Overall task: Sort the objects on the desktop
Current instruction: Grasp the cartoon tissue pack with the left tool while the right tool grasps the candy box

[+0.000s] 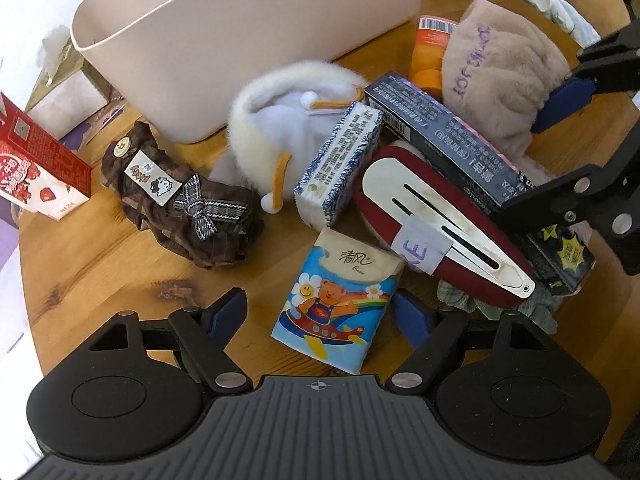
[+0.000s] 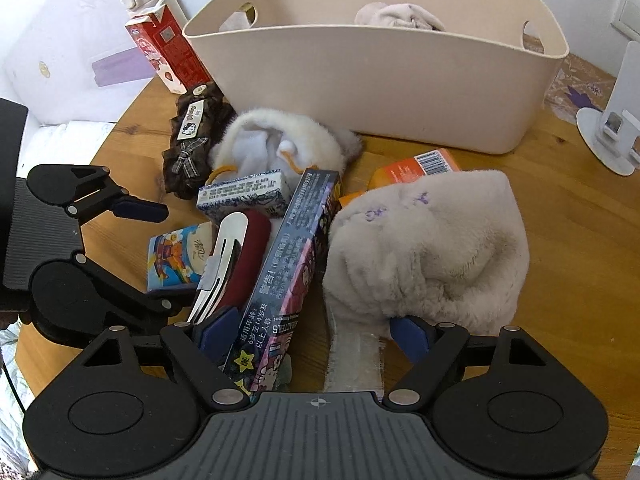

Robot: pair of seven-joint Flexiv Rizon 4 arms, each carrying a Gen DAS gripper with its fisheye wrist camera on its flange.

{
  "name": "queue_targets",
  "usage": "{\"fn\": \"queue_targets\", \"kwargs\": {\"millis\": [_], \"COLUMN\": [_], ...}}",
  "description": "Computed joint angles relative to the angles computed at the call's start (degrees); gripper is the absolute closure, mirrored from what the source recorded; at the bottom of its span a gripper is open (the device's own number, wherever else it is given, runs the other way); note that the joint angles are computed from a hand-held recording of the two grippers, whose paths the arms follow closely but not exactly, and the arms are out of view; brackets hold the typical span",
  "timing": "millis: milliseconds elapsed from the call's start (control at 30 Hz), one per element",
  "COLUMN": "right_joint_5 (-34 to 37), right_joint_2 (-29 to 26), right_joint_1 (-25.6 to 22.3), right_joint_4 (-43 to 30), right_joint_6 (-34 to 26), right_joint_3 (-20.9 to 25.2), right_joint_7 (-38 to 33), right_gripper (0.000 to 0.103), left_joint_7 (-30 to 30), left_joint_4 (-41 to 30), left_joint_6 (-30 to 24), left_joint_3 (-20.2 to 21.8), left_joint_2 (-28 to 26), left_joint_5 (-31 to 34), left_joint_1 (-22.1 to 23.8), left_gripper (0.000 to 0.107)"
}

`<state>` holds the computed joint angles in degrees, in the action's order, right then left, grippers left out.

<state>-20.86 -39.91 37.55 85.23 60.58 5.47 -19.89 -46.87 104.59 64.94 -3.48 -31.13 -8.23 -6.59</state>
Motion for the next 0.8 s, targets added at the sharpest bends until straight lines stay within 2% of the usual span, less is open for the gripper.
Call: {"fn": "queue_targets", "kwargs": {"millis": [200, 367, 467, 633, 733, 800], "right_joint_5": [1.61, 5.22, 4.89, 3.69, 3.54, 3.58], "right_joint_2": [-0.04, 0.33, 0.3, -0.49, -0.28, 0.2], "right_joint_1": [-0.49, -1.28, -0.73, -0.81, -0.52, -0.29], "right_joint_4": [-0.23, 1.8, 2.09, 0.52, 1.21, 2.36], "right_joint_6": [0.31, 5.03, 5.5, 4.12, 5.35, 6.73], "right_joint_3": [0.95, 2.25, 1.51, 1.49, 0.94, 0.54], "right_joint_7": [-0.13, 1.67, 2.51, 0.22, 0.61, 1.55], "right_gripper": [0.028, 0.039, 0.043, 0.058, 0.073, 0.076], "left_joint_7": [-0.25, 0.46, 0.11, -1.02, -1.49, -1.98], "left_joint_4": [0.17, 0.66, 0.61, 0.96, 1.46, 1.84], "left_joint_6": [-0.75, -0.49, -0.9, -1.22, -0.89, -0.54], "left_joint_3": [-0.91, -1.94, -2.15, -2.12, -2.03, -1.82], "left_joint_2": [0.13, 0.22, 0.17, 0.53, 0.88, 1.13], "left_joint_5": [-1.65, -3.03, -4.02, -5.09, -5.12, -5.05], "left_joint_1": [0.55, 0.98, 0.97, 0.78, 0.63, 0.5], "left_gripper": [0.033, 0.039, 0.041, 0.053, 0.058, 0.059]}}
